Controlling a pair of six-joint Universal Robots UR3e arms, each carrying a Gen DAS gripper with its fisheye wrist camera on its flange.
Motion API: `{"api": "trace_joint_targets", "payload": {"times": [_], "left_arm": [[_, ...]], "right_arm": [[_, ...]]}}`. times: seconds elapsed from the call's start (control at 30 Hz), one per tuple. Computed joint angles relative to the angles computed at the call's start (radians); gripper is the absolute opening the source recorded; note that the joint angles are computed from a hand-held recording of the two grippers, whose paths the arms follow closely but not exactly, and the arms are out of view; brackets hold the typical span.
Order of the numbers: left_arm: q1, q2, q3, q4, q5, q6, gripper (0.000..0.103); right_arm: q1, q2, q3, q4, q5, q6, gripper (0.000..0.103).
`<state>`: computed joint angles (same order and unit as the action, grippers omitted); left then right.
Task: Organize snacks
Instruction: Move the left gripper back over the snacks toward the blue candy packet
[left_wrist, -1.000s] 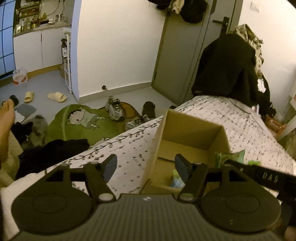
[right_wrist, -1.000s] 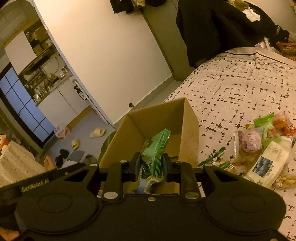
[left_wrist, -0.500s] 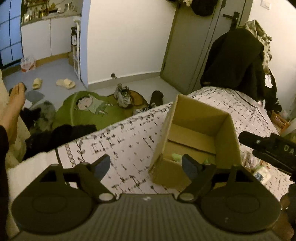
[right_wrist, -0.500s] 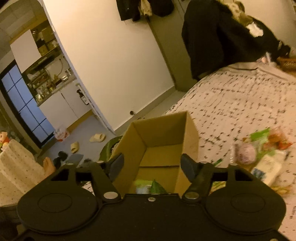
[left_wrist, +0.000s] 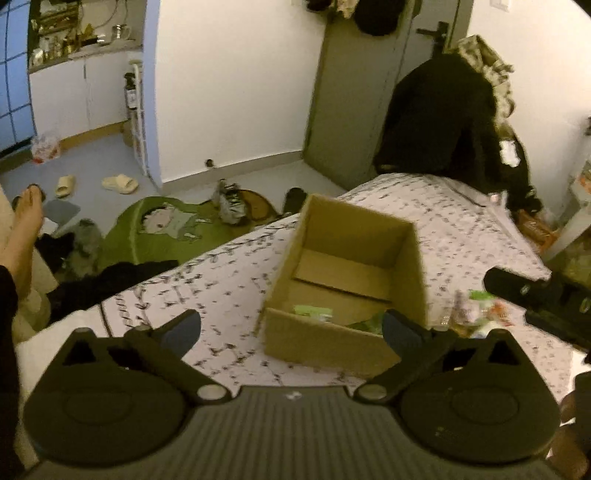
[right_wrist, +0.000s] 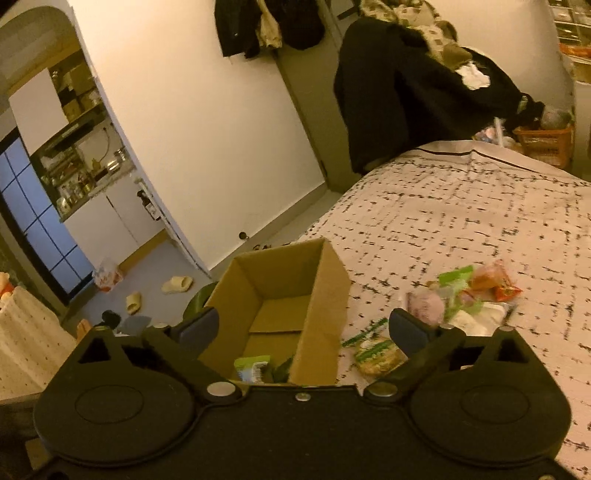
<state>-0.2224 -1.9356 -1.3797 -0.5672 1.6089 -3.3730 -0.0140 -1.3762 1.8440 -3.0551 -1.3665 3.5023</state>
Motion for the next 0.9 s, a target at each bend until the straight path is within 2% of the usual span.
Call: {"api": "trace_joint_targets", "payload": {"times": [0.07,0.4,0.47,0.63,0.8,0.9], "left_arm": [[-0.01,0.006,-0.004,0.012,-0.006,0.005,0.103],[-0.061,0.016,-0.011,0.022,-0.044,-0.001,0.103],[-0.078,0.013,-0.009,0.024,-0.03,-0.008,0.103],[-0.097,0.01,0.001,0.005,-0.037,-0.026,0.103],[-0.121,0.005,0.018,-0.029,-0.01,-0.034,0.103],[-0.138,0.001,0.032,-0.056,0.0,-0.039,0.103]], "right_arm": [[-0.042,-0.037,0.05,-0.014,0.049,0.023,0.1],[-0.093,-0.176,0.155,0.034,0.024,-0.065,0.099],[-0.133,-0.215,0.182,0.048,0.076,-0.06,0.099],[-0.18,-0.283,0.211,0.113,0.083,-0.114,0.099],[-0.194,-0.339,0.208,0.226,0.043,-0.163,0.099],[-0.213,-0.381,0.222,0.274,0.067,-0.199,0.099]]}}
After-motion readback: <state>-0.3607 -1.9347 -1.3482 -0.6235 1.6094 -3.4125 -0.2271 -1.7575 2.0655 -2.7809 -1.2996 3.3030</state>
